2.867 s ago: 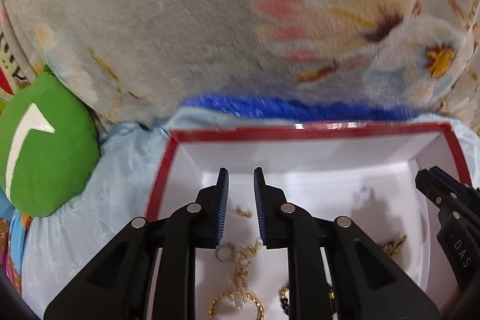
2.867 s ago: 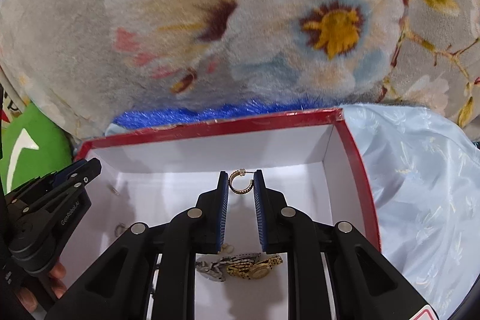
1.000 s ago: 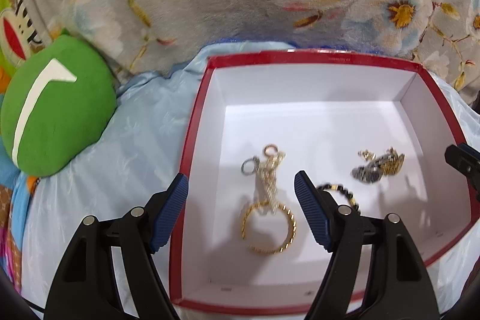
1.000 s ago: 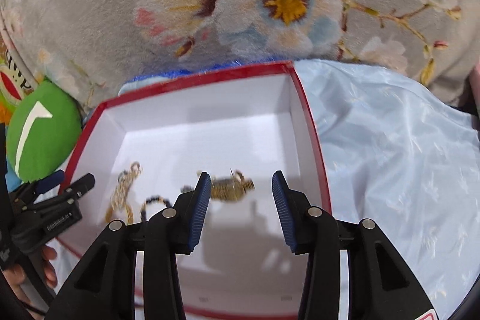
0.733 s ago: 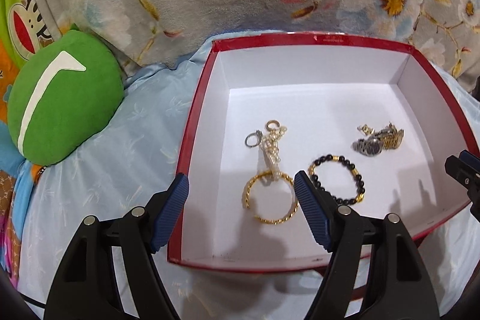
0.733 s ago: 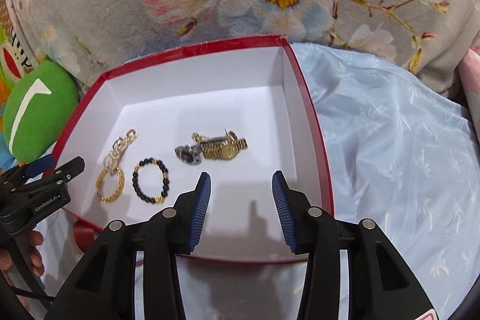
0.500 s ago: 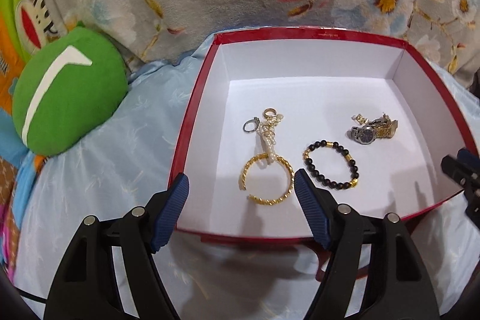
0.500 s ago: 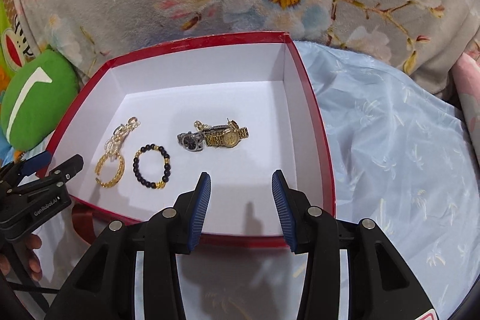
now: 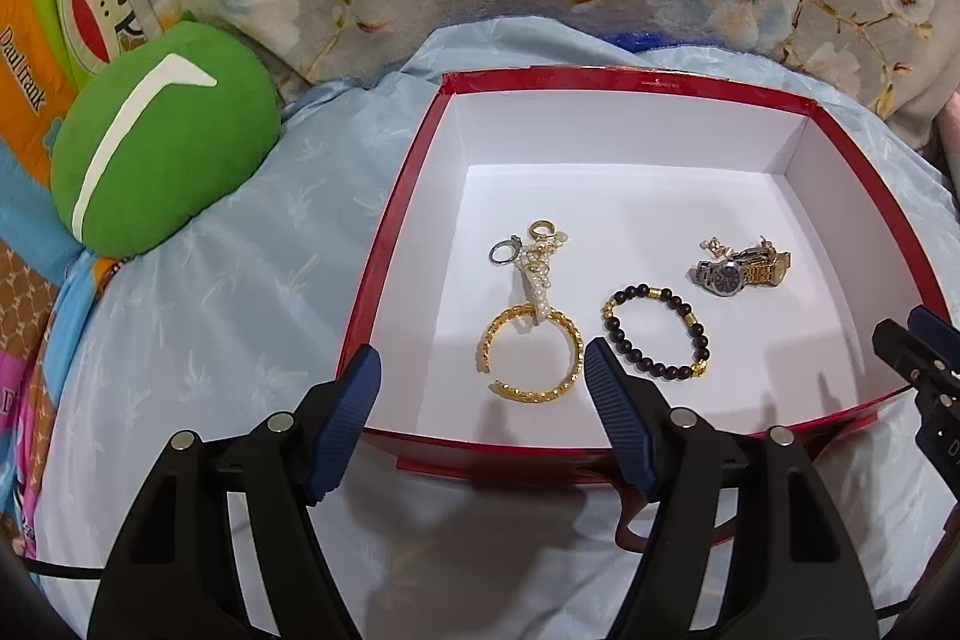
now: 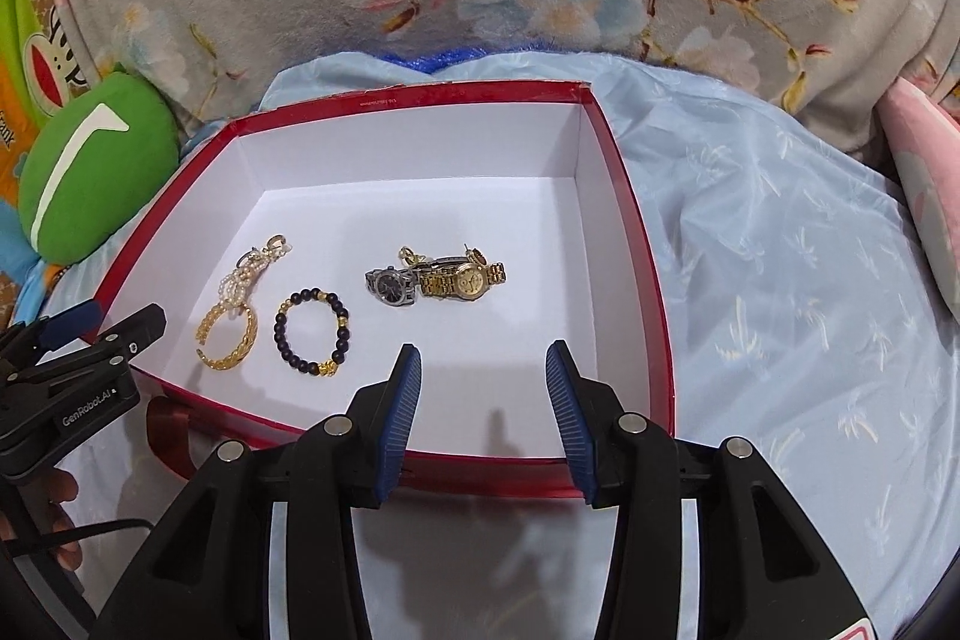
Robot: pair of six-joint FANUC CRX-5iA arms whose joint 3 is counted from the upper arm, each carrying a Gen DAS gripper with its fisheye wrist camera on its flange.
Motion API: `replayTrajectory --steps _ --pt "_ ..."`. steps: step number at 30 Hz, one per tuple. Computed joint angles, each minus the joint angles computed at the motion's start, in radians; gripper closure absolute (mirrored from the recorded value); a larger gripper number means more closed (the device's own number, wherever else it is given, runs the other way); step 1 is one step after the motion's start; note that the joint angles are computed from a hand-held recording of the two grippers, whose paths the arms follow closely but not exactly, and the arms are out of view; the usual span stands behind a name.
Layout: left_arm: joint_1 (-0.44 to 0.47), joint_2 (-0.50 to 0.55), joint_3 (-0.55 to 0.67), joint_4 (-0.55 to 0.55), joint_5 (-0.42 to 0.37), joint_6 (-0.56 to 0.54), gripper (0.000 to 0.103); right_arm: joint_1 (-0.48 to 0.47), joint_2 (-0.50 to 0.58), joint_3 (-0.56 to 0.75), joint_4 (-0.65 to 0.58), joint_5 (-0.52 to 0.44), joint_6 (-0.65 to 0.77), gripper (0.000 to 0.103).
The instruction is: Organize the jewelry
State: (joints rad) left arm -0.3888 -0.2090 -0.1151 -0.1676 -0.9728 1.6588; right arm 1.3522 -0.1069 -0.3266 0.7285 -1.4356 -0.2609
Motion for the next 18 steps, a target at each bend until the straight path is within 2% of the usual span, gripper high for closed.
replayTrajectory --steps 7,12,18 --pt "0.002 -0.052 -0.014 0.002 -0.027 0.007 0.035 0.063 -0.007 0.014 0.032 -0.036 -0.044 0.056" --pt "-0.003 -0.074 -0.008 -0.020 -0.046 0.026 0.034 0.076 0.008 0.044 0.042 -0.071 -0.025 0.054" --pt "-0.017 -0.069 0.001 -0.031 -0.066 0.029 0.033 0.078 0.001 0.036 0.034 -0.063 -0.035 0.054"
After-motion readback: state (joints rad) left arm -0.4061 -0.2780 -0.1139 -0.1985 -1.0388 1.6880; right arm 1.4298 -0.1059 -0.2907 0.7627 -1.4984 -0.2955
